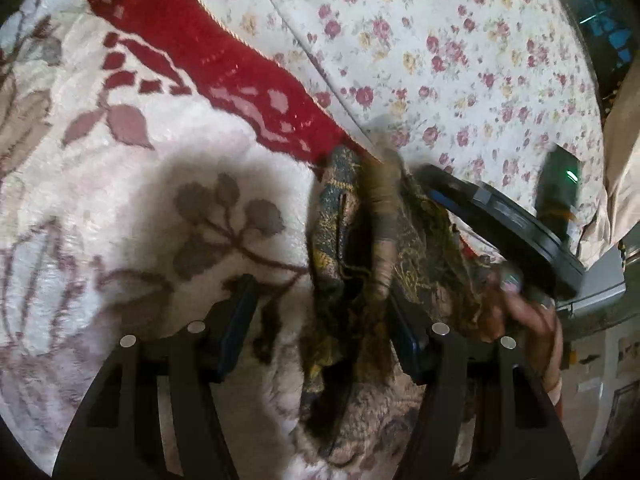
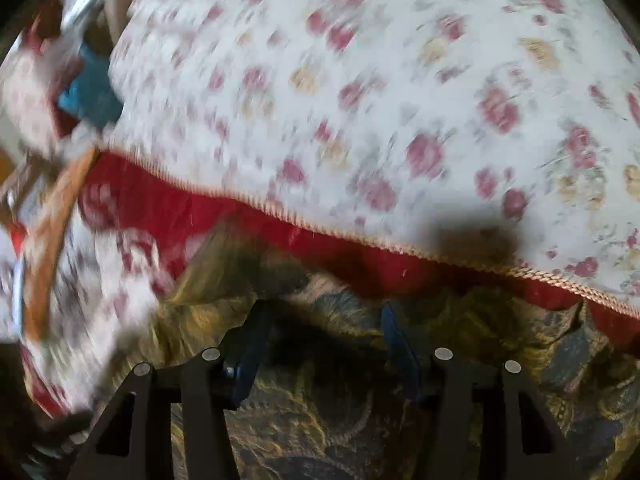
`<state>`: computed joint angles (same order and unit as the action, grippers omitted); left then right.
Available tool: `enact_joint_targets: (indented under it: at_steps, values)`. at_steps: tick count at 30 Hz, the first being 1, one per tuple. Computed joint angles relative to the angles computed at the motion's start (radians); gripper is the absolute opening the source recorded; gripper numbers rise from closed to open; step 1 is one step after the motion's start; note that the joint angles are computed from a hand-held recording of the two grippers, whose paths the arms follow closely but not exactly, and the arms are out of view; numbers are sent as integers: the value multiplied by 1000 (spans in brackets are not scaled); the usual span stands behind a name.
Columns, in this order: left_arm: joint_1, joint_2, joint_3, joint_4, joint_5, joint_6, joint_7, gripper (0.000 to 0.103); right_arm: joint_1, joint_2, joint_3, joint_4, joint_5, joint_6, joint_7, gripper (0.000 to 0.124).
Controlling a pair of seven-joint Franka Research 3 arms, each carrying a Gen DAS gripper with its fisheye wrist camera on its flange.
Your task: Fold small clothes
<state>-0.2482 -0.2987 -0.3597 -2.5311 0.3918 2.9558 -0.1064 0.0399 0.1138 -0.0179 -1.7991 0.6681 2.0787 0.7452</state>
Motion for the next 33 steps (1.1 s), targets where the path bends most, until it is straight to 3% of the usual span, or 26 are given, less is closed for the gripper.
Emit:
enact_joint_targets:
  at_steps: [3, 8, 10, 14, 15, 16, 17, 18, 19, 21, 23, 26, 29, 33]
  values:
    - [-15, -33, 7, -20, -7, 33, 14, 63, -48, -111, -38, -63, -4, -114, -149, 61]
    - [-52, -23, -5, -5, -17, 104, 83, 70, -155, -214, -153, -133, -72, -78, -225, 72]
    - [-87, -2, -10, 26, -38, 34, 117, 70, -205, -206, -188, -140, -104, -9, -213, 78]
    - [-108, 45, -37, 65, -38, -52, 109, 68, -299, -145, -238, -78, -141, -51, -190, 78]
    - [-95, 51, -54, 74, -6, -68, 89, 65, -321, -128, -246, -67, -131, -78, -187, 78]
    - [-76, 54, -78, 92, 46, -109, 62, 51, -337, -118, -248, -64, -102, -106, -201, 78]
    - [-82, 62, -77, 110, 63, -151, 65, 43, -354, -104, -251, -52, -74, -136, -224, 78]
    - [-97, 67, -67, 121, 61, -183, 78, 33, -367, -93, -249, -51, -40, -170, -252, 73]
    - [-108, 70, -52, 116, 55, -173, 80, 31, -371, -89, -240, -64, -26, -184, -264, 66]
    - [-121, 59, -31, 90, 39, -130, 68, 22, -361, -94, -217, -113, -70, -133, -243, 18]
    - [-133, 26, -23, 59, 20, -111, 60, 17, -366, -102, -216, -121, -49, -129, -261, 9]
    - [-127, -29, -49, 28, 43, -121, 33, 15, -402, -113, -243, -92, 13, -209, -317, 5]
    - [-137, -38, -51, 5, 25, -110, 17, 15, -425, -110, -257, -71, 10, -235, -338, 5]
    - [-138, -69, -50, -29, 7, -126, -11, 15, -418, -117, -239, -128, -71, -155, -319, 5]
